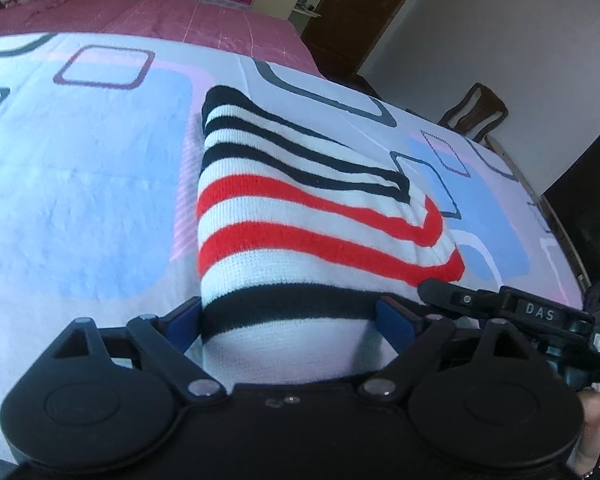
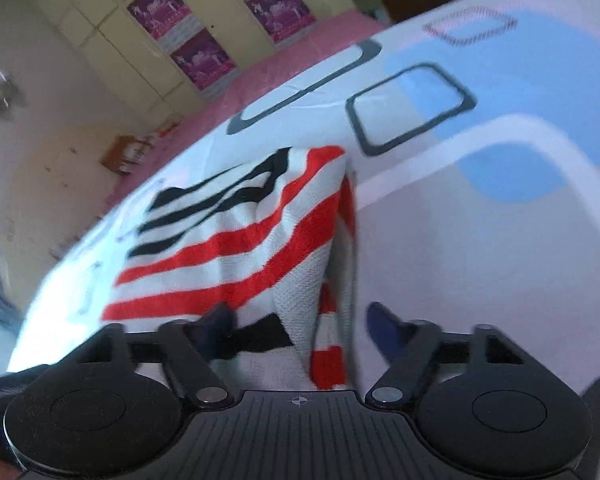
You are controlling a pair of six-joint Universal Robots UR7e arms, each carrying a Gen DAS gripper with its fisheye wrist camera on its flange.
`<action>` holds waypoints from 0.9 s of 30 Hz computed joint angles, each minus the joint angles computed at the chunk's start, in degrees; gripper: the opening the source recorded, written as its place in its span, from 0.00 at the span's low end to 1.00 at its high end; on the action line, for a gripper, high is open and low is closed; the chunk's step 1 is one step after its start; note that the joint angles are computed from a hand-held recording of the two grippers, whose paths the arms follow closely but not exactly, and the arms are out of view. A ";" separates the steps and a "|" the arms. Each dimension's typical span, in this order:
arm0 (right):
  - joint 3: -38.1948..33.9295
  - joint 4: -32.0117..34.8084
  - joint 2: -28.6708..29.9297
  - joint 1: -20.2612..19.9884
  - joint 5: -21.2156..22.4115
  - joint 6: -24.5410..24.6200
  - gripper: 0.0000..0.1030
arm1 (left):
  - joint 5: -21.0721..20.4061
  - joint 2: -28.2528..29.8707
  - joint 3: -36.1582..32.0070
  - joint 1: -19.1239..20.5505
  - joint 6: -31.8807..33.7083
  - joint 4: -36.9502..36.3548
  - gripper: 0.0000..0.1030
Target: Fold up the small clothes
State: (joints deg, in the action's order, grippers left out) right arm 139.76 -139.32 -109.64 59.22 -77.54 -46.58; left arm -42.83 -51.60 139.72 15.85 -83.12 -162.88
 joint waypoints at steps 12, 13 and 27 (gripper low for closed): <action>-2.75 11.91 -4.60 -1.53 4.65 0.12 0.33 | 3.00 -2.86 -1.79 -2.87 -4.98 10.15 0.54; -2.79 12.85 -5.40 -1.54 5.27 -0.18 0.33 | 3.35 -3.56 -1.83 -3.43 -5.73 11.81 0.54; 7.00 8.85 -11.93 11.57 7.24 8.27 0.33 | 2.92 -28.58 3.60 -16.07 -28.26 52.33 0.54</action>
